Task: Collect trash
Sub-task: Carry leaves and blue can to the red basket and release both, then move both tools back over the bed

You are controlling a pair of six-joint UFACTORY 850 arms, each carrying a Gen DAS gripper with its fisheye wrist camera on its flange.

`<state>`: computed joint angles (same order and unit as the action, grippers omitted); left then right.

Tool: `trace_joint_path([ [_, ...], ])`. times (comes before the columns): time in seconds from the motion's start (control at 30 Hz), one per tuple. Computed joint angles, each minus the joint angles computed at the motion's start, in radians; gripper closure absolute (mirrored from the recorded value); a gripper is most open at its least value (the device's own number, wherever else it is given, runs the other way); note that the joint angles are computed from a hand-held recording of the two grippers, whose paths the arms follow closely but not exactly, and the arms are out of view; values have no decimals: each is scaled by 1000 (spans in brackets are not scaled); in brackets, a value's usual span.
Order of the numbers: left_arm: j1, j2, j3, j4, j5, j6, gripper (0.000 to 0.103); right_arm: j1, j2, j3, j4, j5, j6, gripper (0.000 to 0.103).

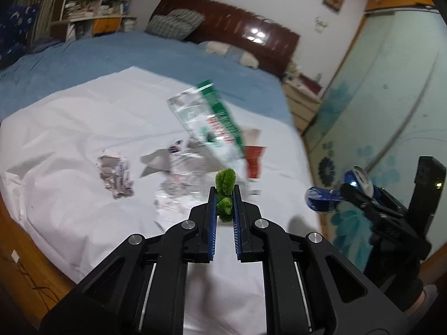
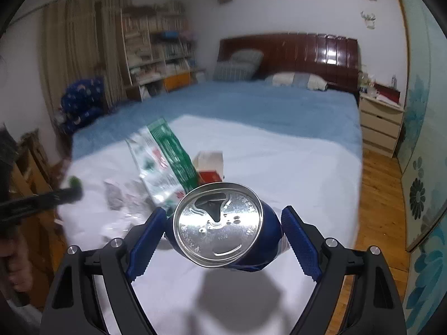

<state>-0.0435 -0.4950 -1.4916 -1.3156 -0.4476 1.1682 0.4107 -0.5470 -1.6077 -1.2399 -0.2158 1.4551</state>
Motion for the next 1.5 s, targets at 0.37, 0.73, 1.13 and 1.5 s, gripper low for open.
trace_joint_path([
  [0.37, -201, 212, 141, -153, -186, 246, 93, -24, 686, 615, -38, -144, 155, 20],
  [0.73, -564, -67, -74, 457, -373, -169, 93, -195, 1049, 1155, 521, -296, -148, 20],
  [1.13, -688, -373, -304, 819, -537, -534, 94, -271, 842, 1302, 614, 20, -78, 20],
  [1.5, -704, -353, -306, 877, -489, -574, 35, -231, 779, 1259, 483, -27, 69, 13],
])
